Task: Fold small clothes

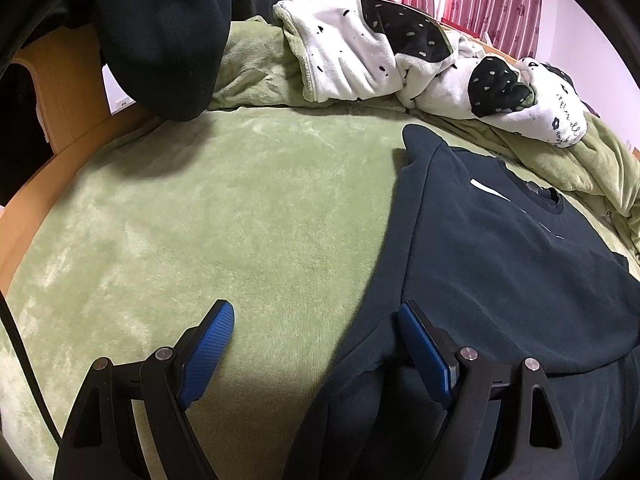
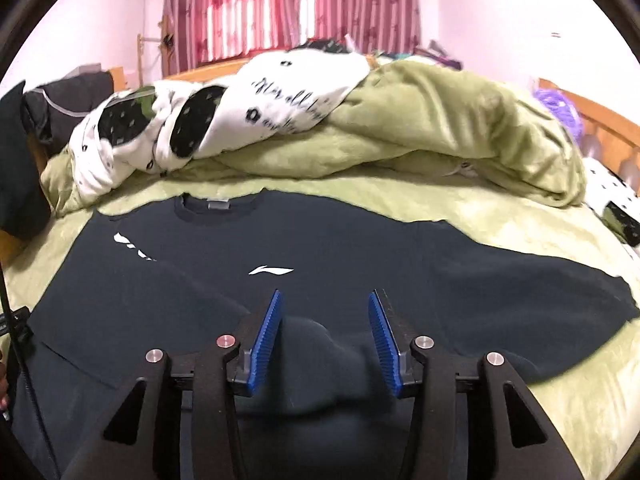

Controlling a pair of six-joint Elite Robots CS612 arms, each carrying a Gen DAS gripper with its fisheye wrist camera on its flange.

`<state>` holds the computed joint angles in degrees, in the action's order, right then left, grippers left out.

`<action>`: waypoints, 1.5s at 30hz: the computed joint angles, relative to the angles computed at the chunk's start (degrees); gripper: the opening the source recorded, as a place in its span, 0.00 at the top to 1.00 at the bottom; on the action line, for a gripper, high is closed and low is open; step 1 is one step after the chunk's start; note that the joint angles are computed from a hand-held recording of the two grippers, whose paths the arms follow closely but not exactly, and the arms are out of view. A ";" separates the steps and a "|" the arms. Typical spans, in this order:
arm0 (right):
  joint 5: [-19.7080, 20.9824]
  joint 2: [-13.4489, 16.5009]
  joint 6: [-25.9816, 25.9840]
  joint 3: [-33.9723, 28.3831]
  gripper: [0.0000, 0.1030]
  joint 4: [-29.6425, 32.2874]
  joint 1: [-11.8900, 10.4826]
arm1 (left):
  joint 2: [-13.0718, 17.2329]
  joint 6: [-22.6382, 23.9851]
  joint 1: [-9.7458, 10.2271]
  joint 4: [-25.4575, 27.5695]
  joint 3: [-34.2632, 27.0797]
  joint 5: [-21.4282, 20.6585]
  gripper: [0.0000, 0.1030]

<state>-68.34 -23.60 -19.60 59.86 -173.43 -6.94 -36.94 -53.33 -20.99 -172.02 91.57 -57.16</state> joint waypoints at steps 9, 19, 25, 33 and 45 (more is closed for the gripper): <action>-5.56 2.97 -5.55 -3.45 0.57 10.06 1.10 | 0.15 0.68 -0.04 -0.37 -0.24 -0.43 0.19; -2.74 0.33 -3.07 -1.18 0.52 9.12 -0.94 | 0.97 3.30 -0.35 2.31 -1.89 -1.04 0.19; -4.21 -1.59 -2.35 0.40 0.44 4.72 -3.80 | 0.80 2.73 -0.63 3.63 -1.86 -0.41 0.19; -6.03 -0.01 1.46 -3.50 0.38 6.01 -8.44 | -0.48 3.55 -2.33 5.31 -3.36 5.01 0.19; -3.97 10.40 7.39 -20.41 0.38 18.85 -12.01 | 4.39 5.48 -4.08 11.63 -16.17 7.21 0.19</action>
